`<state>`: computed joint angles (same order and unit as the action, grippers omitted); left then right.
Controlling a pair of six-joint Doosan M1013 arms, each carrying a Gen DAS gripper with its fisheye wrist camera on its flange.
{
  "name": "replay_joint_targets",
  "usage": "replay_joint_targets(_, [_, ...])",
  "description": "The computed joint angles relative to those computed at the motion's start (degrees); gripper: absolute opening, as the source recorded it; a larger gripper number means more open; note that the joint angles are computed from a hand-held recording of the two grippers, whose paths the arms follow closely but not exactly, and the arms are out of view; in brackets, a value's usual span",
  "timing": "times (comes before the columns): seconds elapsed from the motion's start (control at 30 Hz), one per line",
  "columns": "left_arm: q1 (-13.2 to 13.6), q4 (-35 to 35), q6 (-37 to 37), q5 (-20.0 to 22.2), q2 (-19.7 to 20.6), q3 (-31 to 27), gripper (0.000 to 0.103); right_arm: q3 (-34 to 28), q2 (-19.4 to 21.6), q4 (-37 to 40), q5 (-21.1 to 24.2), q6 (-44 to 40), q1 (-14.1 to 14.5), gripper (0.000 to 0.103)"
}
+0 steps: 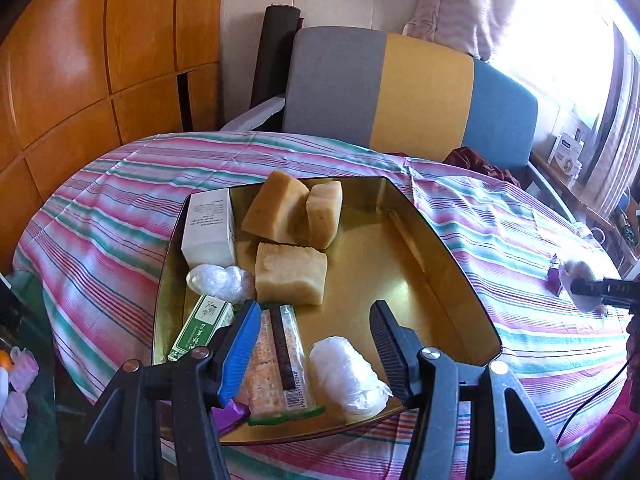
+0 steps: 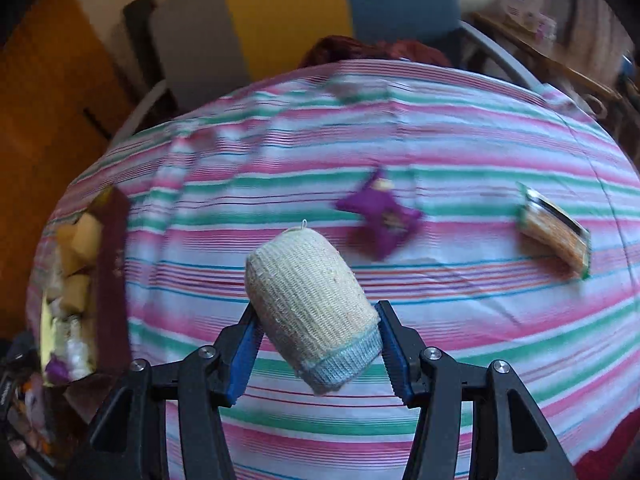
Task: Organize objects
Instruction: 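Carry the white knitted bundle into the gold tray and open the right gripper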
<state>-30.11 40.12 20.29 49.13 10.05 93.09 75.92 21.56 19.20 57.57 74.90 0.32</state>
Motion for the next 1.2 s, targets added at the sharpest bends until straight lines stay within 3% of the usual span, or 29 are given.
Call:
replay_joint_targets(0.3, [0.84,-1.70,0.28,0.06,-0.28,0.62,0.057,-0.84,-1.03,8.38,1.49,-8.72,7.52,0.056])
replay_joint_targets(0.53, [1.86,-3.32,0.10,-0.89,-0.97,1.59,0.057,-1.93,-0.12,10.22,3.21,-11.26,11.46,0.056])
replay_joint_targets(0.77, [4.01,-5.71,-2.72,-2.11,-2.56,3.71,0.057,-3.47,2.03,8.18,2.95,-10.23,15.04,0.056])
replay_joint_targets(1.2, [5.21,-6.75,-2.61,-2.94,-3.30,5.27,0.057,-9.05,9.12,-1.84,2.10,-2.94,21.04,0.060])
